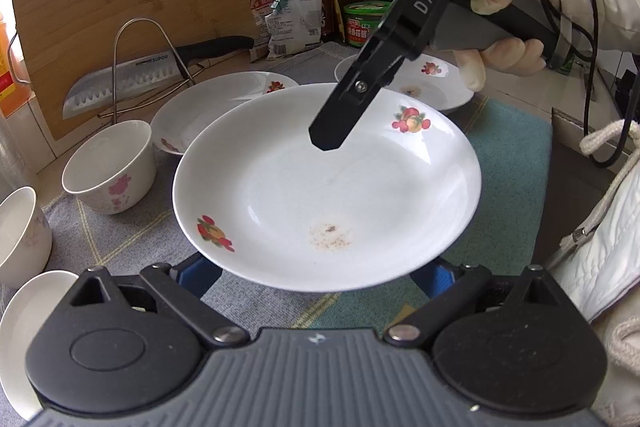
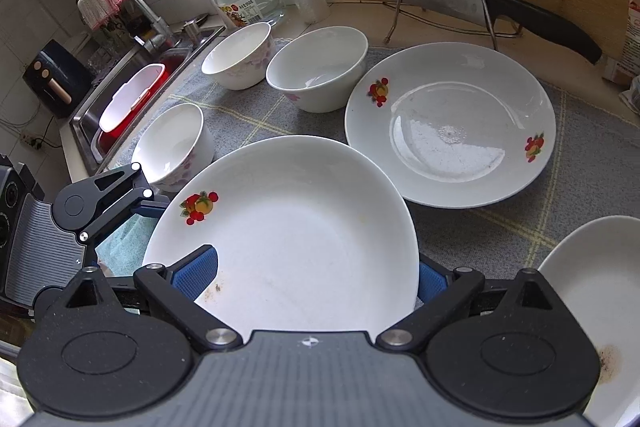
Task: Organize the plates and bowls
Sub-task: 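Lift the held white plate with the right tool and carry it toward another white plate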
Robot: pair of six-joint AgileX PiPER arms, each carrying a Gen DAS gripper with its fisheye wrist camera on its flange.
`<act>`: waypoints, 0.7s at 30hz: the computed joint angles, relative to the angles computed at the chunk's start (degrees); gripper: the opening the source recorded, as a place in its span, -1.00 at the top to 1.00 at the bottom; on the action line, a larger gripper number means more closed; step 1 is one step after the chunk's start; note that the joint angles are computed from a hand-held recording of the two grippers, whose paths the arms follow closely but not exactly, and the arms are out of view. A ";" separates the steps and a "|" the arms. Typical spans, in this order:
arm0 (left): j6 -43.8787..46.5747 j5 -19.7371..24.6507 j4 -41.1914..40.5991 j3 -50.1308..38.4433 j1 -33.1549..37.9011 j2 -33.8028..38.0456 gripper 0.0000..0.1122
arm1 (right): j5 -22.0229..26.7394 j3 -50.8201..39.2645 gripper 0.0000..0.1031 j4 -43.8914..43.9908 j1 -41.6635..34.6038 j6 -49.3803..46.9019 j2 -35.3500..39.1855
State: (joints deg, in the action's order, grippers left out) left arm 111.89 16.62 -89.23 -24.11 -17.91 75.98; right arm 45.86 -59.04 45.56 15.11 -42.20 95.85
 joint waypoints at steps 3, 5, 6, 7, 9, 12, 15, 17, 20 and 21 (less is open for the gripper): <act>-0.99 -0.66 0.37 -2.25 -2.50 1.99 -0.75 | 0.17 1.33 -0.96 0.22 -2.52 -0.91 -1.21; -0.79 -1.58 -0.64 -3.55 -4.83 3.23 -0.75 | 0.31 2.04 -0.96 0.12 -4.09 -1.26 -2.06; -0.56 -2.03 -1.34 -4.22 -5.97 3.89 -0.75 | 0.31 2.48 -0.96 0.10 -4.83 -1.42 -2.54; -0.74 -2.35 -1.59 -4.90 -7.01 4.50 -0.75 | 0.47 2.78 -0.96 0.07 -5.74 -1.72 -2.89; -1.05 -2.66 -1.97 -6.37 -8.83 5.87 -0.75 | 0.66 3.46 -0.96 0.05 -7.68 -2.36 -3.57; -0.88 -3.44 -2.89 -8.49 -11.69 7.84 -0.75 | 0.81 4.73 -0.96 -0.08 -10.50 -3.40 -4.73; -1.82 -3.13 -1.65 -11.59 -13.13 10.50 -0.75 | 1.10 5.63 -0.96 -0.40 -13.02 -3.98 -5.69; -2.93 -2.99 -0.42 -13.46 -13.99 12.06 -0.75 | 1.15 6.31 -0.96 -0.41 -14.77 -4.63 -6.28; -4.12 -2.91 0.82 -16.01 -15.21 14.35 -0.75 | 1.24 7.14 -0.96 -0.39 -17.49 -5.68 -6.85; -5.08 -2.75 1.75 -16.80 -15.50 15.02 -0.75 | 1.42 7.39 -0.96 -0.49 -18.33 -6.02 -7.04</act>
State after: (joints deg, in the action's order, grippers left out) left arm 106.81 13.87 -87.48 -40.91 -33.41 91.00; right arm 47.27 -51.65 45.07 -3.22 -48.22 88.81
